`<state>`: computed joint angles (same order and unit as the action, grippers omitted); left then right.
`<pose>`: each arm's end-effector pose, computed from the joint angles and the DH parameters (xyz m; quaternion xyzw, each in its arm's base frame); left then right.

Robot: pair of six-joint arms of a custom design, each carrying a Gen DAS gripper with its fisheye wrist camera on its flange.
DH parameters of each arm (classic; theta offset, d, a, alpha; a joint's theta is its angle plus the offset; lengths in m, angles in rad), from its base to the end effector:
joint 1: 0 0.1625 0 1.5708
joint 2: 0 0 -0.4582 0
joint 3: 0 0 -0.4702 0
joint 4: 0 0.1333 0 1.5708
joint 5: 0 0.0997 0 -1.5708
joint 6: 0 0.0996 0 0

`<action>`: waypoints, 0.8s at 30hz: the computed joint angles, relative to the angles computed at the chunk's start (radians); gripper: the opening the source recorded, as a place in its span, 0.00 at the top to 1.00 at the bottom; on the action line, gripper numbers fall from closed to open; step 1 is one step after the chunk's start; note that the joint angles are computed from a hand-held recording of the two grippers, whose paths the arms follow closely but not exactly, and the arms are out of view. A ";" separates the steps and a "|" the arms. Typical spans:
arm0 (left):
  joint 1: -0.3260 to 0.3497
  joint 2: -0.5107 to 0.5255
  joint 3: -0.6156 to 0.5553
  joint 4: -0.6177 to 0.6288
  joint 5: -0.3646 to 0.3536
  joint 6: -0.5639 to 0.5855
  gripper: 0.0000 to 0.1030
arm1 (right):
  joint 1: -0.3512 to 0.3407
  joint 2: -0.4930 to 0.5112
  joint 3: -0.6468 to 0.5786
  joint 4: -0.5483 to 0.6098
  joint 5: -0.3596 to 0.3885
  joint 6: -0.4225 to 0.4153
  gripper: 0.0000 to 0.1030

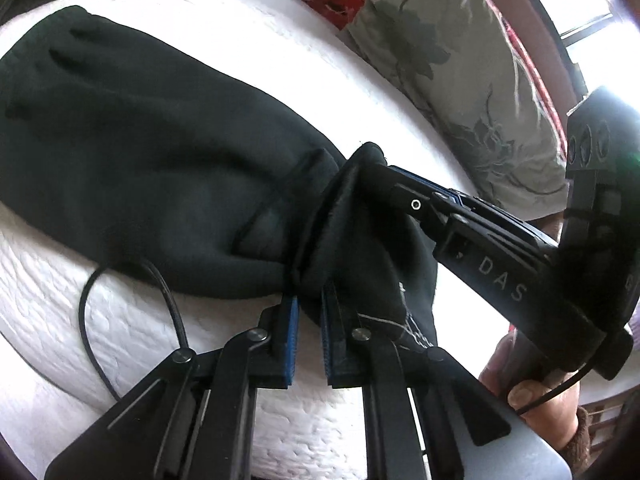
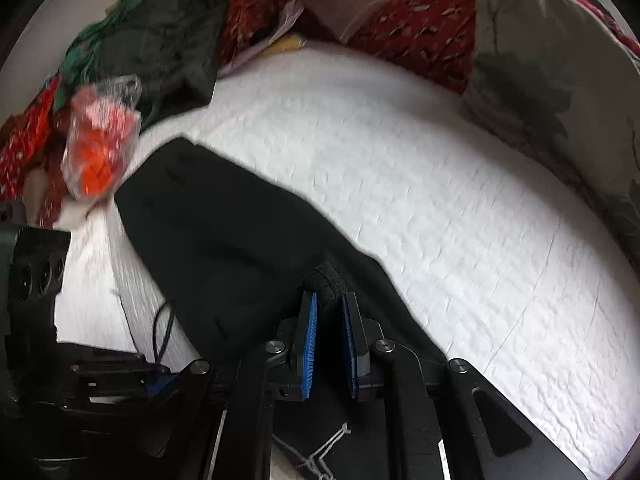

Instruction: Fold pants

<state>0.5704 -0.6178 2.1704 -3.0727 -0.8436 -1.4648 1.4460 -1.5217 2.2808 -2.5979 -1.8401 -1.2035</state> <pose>-0.2945 -0.4260 -0.1216 -0.2062 0.9113 -0.3275 0.1403 0.0456 -0.4947 0.2303 0.4890 -0.8519 0.0222 0.1864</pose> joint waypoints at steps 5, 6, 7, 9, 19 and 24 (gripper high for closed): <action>0.015 0.011 -0.033 0.108 0.014 -0.013 0.92 | -0.008 0.072 -0.027 -0.037 -0.025 0.070 0.86; 0.012 0.005 -0.034 0.123 0.013 -0.008 0.92 | -0.017 0.098 -0.027 -0.066 -0.042 0.084 0.82; 0.011 -0.001 -0.030 0.118 0.004 -0.001 0.92 | -0.023 0.109 -0.025 -0.077 -0.048 0.089 0.82; 0.012 -0.014 -0.012 0.086 -0.026 0.012 0.90 | -0.030 0.112 -0.025 -0.081 -0.040 0.085 0.81; -0.079 -0.067 0.053 0.045 0.007 -0.049 0.89 | -0.156 -0.096 -0.120 0.301 0.223 0.299 0.54; -0.025 -0.022 -0.053 0.061 -0.009 0.145 0.86 | -0.258 -0.164 -0.092 0.353 0.317 0.313 0.54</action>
<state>0.5458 -0.6400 2.1176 -3.0121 -0.8524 -1.3200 1.1876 -1.6858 2.1885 -2.2450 -1.5227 -0.8904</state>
